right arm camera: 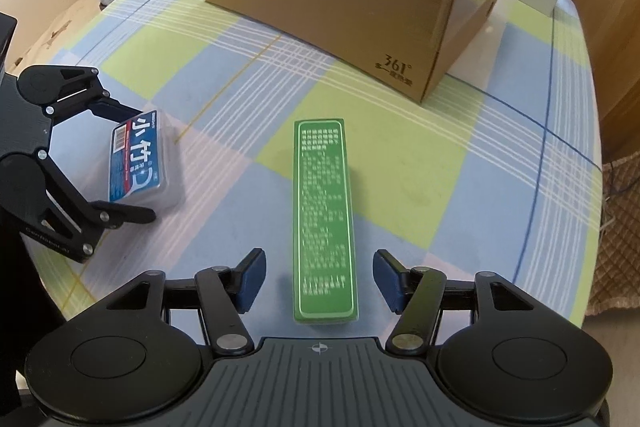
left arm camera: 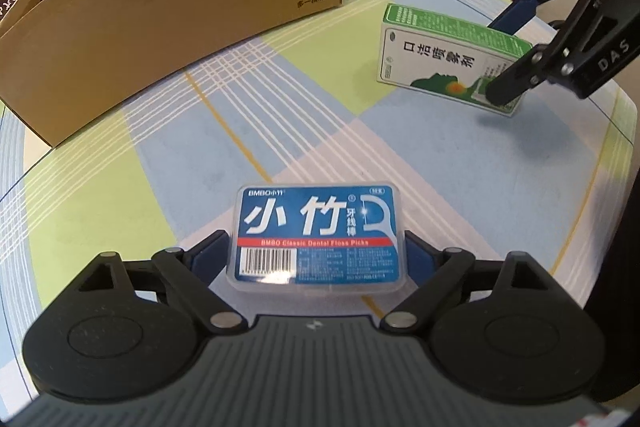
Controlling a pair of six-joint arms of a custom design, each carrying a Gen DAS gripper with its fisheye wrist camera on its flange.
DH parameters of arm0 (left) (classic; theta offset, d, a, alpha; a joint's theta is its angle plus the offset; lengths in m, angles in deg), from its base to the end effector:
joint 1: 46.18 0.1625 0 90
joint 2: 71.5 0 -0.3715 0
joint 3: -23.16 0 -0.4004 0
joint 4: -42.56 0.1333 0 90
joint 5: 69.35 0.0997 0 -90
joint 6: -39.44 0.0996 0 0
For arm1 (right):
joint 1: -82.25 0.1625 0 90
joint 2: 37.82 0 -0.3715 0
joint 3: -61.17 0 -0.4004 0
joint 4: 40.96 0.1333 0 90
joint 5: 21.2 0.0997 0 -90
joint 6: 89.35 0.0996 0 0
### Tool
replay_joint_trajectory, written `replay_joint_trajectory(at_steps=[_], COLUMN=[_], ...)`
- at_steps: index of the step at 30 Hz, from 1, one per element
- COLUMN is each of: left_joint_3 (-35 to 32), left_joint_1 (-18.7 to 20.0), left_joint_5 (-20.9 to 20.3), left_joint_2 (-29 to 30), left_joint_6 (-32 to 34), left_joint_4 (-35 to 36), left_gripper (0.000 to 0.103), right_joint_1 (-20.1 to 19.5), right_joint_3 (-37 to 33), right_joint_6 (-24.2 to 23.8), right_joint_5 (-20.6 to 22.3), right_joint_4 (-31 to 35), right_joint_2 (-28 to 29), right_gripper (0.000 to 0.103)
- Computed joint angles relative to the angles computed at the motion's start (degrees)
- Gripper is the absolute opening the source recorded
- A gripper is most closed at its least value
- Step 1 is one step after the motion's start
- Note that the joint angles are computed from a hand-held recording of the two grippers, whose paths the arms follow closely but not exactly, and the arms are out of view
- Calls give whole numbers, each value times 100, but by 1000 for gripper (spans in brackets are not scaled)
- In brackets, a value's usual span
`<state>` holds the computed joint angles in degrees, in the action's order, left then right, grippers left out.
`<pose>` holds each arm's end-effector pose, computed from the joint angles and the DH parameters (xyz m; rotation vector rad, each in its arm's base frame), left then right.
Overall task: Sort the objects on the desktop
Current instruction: 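Lift the floss case and the green box with both grippers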
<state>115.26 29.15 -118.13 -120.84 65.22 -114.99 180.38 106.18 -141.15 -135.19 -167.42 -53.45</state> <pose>0.0258 -0.6869 0.1463 0.6315 2.2769 -0.4294 0.2074 -0.7955 -0.0119 1.3214 -2.3632 -0.0585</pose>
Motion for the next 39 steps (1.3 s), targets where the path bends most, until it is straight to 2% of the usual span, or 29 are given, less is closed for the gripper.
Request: replay_joint_trajectory(at_steps=[9, 19, 21, 23, 27, 39], left_joint_3=[-67, -36, -37, -34, -21, 6], left_joint_1=[27, 13, 5, -6, -14, -44], left_joint_5=[-85, -29, -5, 15, 42, 150], left_joint_2=[27, 39, 53, 61, 59, 29], left_joint_6=[-155, -276, -307, -336, -349, -395], left_joint_4=[0, -111, -131, -140, -148, -81], left_gripper=[83, 83, 83, 83, 83, 83], right_joint_1=[44, 100, 103, 105, 113, 110], right_joint_3=[-585, -996, -1010, -1014, -917, -426], right_joint_6=[34, -139, -139, -123, -132, -164], right_joint_5=[-55, -381, -434, -457, -500, -464], right_joint_4=[251, 368, 341, 348, 198, -39], right_joint_2=[408, 774, 805, 817, 785, 487], right_gripper=[57, 56, 53, 41, 29, 28])
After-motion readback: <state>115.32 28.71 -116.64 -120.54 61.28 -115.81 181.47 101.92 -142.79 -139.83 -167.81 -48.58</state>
